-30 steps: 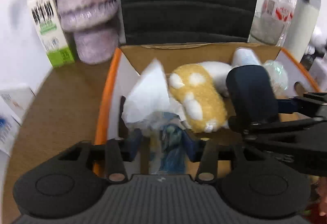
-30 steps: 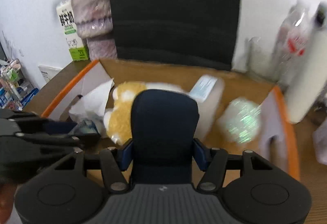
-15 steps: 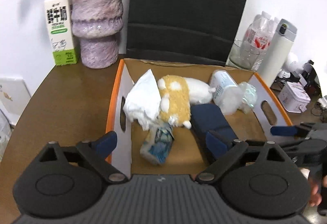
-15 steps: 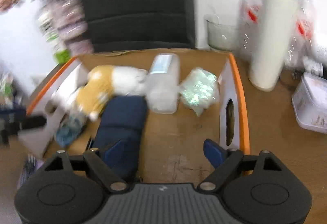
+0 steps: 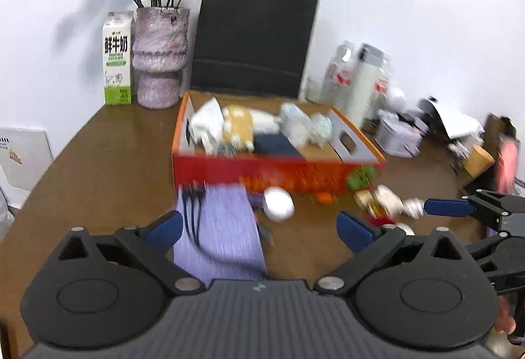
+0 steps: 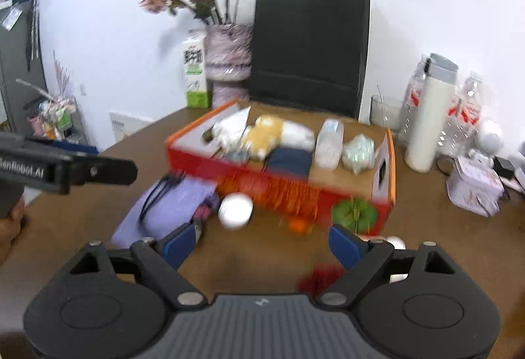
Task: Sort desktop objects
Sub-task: 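Withdraw both tools back over the table, then grasp the cable on the lavender pouch with the left tool while the right tool grasps the red rose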
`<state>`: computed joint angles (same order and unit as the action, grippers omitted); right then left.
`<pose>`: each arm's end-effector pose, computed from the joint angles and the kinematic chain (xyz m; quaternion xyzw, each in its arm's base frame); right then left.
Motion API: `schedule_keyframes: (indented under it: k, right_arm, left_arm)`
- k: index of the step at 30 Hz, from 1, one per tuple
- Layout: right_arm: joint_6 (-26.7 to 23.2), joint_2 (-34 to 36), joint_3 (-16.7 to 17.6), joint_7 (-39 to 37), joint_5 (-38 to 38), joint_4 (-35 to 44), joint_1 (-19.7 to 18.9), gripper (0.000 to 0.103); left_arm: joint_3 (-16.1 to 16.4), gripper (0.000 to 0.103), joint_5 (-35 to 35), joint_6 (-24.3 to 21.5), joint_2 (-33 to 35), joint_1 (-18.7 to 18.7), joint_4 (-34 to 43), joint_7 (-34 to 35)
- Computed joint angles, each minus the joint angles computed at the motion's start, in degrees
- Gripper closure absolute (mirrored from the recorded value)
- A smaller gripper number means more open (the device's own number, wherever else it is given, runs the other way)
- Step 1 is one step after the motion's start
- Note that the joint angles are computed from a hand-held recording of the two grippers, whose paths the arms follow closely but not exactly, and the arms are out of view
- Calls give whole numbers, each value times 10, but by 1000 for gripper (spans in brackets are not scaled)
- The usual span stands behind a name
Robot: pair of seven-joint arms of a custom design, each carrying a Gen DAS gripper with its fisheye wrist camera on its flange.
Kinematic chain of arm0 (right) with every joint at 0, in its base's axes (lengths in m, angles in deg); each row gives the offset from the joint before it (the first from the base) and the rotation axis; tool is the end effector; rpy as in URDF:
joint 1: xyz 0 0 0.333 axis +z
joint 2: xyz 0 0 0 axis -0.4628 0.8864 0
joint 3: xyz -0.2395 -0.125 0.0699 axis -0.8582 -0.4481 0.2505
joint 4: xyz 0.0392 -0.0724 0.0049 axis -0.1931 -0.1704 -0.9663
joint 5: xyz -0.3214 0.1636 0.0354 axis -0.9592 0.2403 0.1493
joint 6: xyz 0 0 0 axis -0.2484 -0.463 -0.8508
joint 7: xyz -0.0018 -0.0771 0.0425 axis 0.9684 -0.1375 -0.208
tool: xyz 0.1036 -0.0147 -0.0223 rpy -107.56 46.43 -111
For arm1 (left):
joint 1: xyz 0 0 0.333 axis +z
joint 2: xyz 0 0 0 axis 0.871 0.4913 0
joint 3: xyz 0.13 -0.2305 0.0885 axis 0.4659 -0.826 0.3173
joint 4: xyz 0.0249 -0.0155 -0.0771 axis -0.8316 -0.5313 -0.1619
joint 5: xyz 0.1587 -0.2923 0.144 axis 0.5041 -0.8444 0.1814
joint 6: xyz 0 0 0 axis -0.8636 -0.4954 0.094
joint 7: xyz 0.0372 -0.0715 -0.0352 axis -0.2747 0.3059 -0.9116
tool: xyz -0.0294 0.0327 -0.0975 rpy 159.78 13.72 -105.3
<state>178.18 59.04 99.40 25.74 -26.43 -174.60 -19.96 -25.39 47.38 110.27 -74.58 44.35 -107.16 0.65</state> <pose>0.4536 0.1901 0.5416 -0.7114 0.5347 -0.2755 0.3635 0.4580 -0.3250 0.5564 -0.5542 0.6859 -0.4133 0.2271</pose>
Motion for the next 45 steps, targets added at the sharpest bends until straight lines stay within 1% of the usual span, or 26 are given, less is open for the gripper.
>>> schedule_keyframes:
  k: [4,7,9,11,13,16,18,20,21,25,28,29,31,32,34,35,36,37,38,39,40,41,42,43,44,45]
  right_arm:
    - [15,-92,-6,32,67,-113,33,15]
    - [34,-144,23,81,102,-183,19,15]
    - [36,-168,44,99,111,-217,5,15]
    - [10,-186,77,126,106,-229,-25,15]
    - [-10,-194,94,150,94,-233,-42,15]
    - [-11,-205,101,177,77,-237,-57,15]
    - [-14,-212,117,197,60,-233,-78,15]
    - [-20,-211,126,211,45,-227,-91,15]
    - [-24,-208,122,213,40,-226,-89,15]
    - [-34,-182,132,237,13,-210,-103,15]
    - [-42,-175,151,272,-17,-200,-121,15]
    - [-36,-176,152,280,-25,-202,-121,15]
    - [-29,-174,152,288,-41,-201,-124,15]
    - [-27,-170,158,291,-53,-196,-134,15]
    - [-30,-148,170,301,-76,-170,-158,16]
    - [-23,-129,177,306,-92,-152,-174,17]
    - [-10,-111,186,312,-113,-137,-192,17]
    - [3,-92,205,322,-142,-117,-223,17]
    - [-3,-74,240,344,-178,-90,-268,19]
    - [-12,-53,274,369,-213,-59,-311,21]
    - [-13,-26,292,385,-239,-33,-337,23]
    - [-5,6,298,392,-260,-9,-351,28]
    - [-1,40,294,390,-270,14,-352,34]
    - [-3,69,288,385,-278,34,-348,35]
    - [-18,96,298,407,-317,60,-359,36]
    - [-44,122,311,447,-374,87,-370,38]
  left_arm:
    - [-22,0,63,16,-70,13,-96,-96]
    - [-27,0,63,55,-117,19,-172,-120]
    - [-34,0,59,55,-132,23,-202,-110]
    - [-56,0,74,25,-134,41,-205,-122]
    - [-66,0,91,12,-136,51,-205,-137]
    - [-67,0,113,33,-143,65,-211,-164]
    - [-72,0,132,40,-148,79,-211,-180]
    - [-72,0,140,41,-151,83,-214,-182]
    - [-72,0,140,37,-151,84,-214,-184]
    - [-59,0,128,37,-148,79,-223,-177]
    - [-39,0,94,43,-139,61,-228,-148]
    - [-43,0,100,54,-136,68,-227,-152]
    - [-69,0,147,77,-116,104,-208,-180]
    - [-75,0,163,73,-98,111,-190,-181]
    - [-74,0,174,27,-46,101,-133,-162]
    - [-69,0,174,12,-21,94,-105,-150]
    - [-64,0,190,13,5,90,-77,-155]
    - [-57,0,200,14,35,85,-44,-157]
    - [-50,1,203,17,64,79,-10,-146]
    - [-44,8,196,11,87,72,18,-124]
    - [-40,13,186,-17,108,63,51,-105]
    - [-32,26,184,-26,121,55,68,-101]
    - [-32,39,149,-24,135,56,81,-69]
    - [-37,48,100,-18,144,62,86,-32]
    - [-47,54,56,-22,155,69,94,3]
    - [-36,63,51,-27,159,59,99,2]
